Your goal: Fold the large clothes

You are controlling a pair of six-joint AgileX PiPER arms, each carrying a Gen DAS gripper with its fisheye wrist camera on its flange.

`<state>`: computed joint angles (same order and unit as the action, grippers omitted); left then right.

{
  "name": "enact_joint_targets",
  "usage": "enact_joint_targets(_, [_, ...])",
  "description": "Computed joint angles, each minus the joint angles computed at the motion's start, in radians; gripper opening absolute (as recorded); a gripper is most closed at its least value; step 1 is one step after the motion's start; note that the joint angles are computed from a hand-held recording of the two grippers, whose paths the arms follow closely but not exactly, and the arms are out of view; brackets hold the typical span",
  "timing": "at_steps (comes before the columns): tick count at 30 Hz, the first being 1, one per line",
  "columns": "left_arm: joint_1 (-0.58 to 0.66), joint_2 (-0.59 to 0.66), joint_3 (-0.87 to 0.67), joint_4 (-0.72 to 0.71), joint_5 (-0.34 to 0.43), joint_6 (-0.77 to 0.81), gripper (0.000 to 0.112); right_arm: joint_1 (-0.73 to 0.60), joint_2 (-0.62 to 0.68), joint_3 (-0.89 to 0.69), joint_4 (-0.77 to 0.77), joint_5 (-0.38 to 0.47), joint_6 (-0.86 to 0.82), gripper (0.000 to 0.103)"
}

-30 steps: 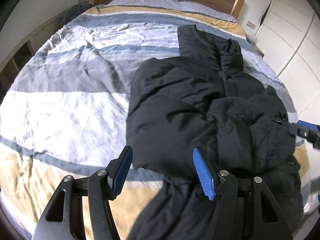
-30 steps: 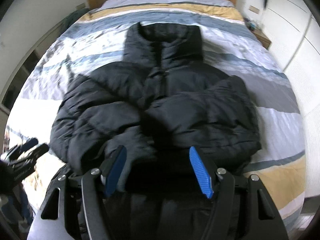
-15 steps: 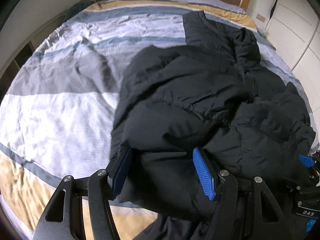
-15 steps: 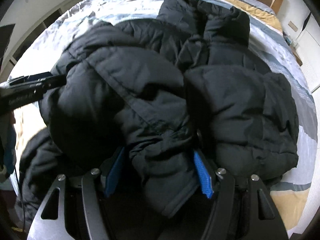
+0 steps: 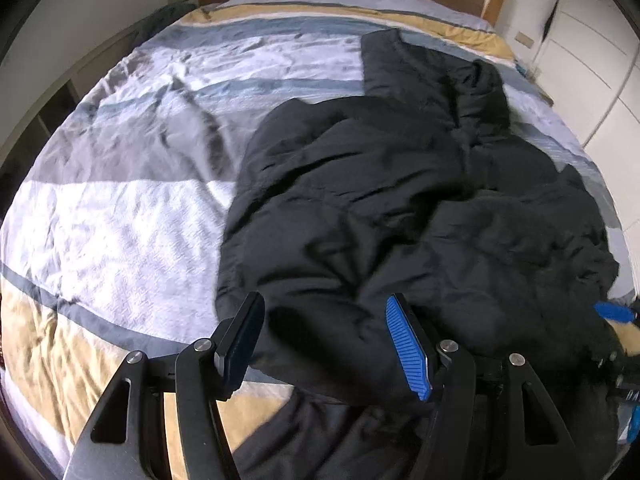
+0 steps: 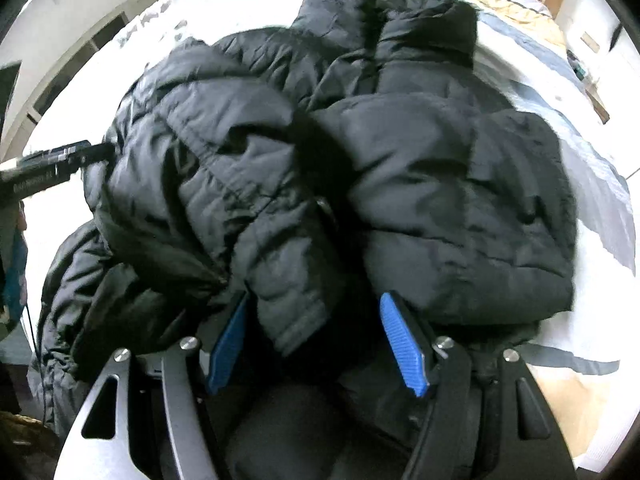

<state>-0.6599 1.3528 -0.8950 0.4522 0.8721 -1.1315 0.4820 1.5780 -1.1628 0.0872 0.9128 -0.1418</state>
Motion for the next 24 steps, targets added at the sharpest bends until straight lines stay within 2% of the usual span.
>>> enact_joint_targets(5, [-0.063,0.108,-0.101,0.016,0.007,-0.028,0.063,-0.093,-0.02,-0.052,0.011,0.014,-0.069,0.065])
enact_joint_targets(11, [-0.099,0.217,-0.177,0.034,-0.008,-0.069,0.063,-0.194,0.013,-0.084,0.0,-0.014,-0.105,0.065])
enact_joint_targets(24, [-0.138,0.268,-0.158,0.104,0.004,-0.153,0.07,-0.253,0.11,-0.01,-0.029,-0.08,-0.119,0.065])
